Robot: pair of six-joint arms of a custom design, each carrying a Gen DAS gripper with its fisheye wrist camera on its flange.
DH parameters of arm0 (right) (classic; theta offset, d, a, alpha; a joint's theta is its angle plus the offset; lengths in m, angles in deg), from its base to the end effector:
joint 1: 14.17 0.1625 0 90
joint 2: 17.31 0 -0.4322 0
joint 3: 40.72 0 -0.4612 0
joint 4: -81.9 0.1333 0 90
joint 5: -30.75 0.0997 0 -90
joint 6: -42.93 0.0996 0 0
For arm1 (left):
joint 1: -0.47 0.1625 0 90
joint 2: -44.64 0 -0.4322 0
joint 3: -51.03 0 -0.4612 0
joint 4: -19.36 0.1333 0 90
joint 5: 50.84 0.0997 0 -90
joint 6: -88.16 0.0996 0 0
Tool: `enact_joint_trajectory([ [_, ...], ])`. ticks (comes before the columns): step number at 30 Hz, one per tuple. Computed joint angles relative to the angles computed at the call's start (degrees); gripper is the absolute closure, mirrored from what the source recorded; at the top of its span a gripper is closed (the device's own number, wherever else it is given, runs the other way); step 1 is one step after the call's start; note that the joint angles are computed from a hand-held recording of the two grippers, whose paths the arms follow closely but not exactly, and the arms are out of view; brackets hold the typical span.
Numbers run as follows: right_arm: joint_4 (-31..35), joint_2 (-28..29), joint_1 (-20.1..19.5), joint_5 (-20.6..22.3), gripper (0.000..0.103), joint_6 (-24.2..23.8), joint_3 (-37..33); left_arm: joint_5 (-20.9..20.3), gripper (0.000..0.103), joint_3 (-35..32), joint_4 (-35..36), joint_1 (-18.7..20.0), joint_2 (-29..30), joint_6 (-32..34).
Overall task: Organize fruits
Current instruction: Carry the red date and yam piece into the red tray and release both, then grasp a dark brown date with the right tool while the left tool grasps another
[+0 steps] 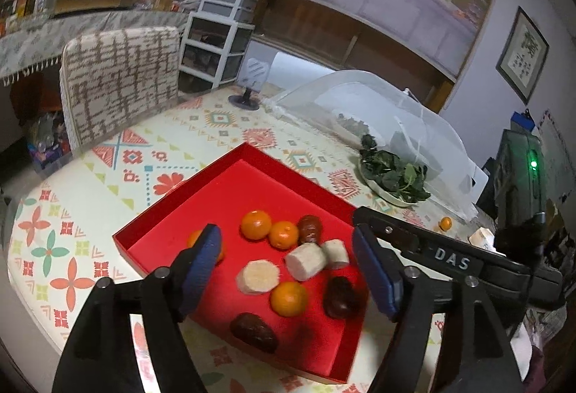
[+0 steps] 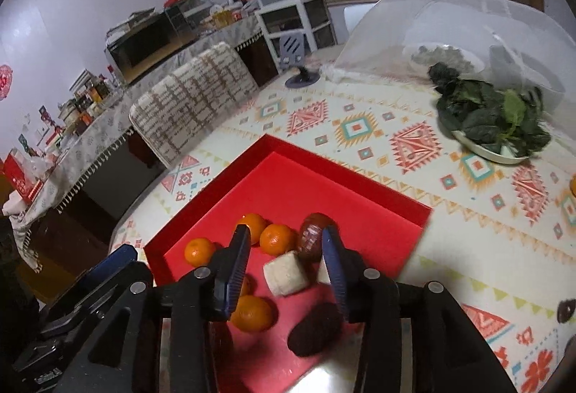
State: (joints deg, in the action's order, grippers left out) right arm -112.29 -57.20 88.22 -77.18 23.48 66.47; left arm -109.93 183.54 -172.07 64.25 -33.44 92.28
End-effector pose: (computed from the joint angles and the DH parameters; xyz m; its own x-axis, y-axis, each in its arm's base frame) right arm 0.2389 -0.6091 -0.0017 -0.8565 -0.2824 0.4321 -0.4845 0.7287 -0.4840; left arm -0.0501 -0.5193 0.2249 -0.9116 0.0859 -0.4020 0.3678 0.6072 -0.7043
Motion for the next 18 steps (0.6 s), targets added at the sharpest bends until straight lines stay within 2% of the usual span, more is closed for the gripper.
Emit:
enact_joint_trajectory([
  [7,-5.33,-3.99,-1.31,0.26,0.052,-0.19,6.24,4.41,0.014,1.72,-3.2,-4.41,1.35,1.32],
  [18,-11.6,-11.14,-7.37,1.42,0.05,0.47,16.68,3.78,0.014,2.47,-0.36,-8.84,3.73,-0.26],
])
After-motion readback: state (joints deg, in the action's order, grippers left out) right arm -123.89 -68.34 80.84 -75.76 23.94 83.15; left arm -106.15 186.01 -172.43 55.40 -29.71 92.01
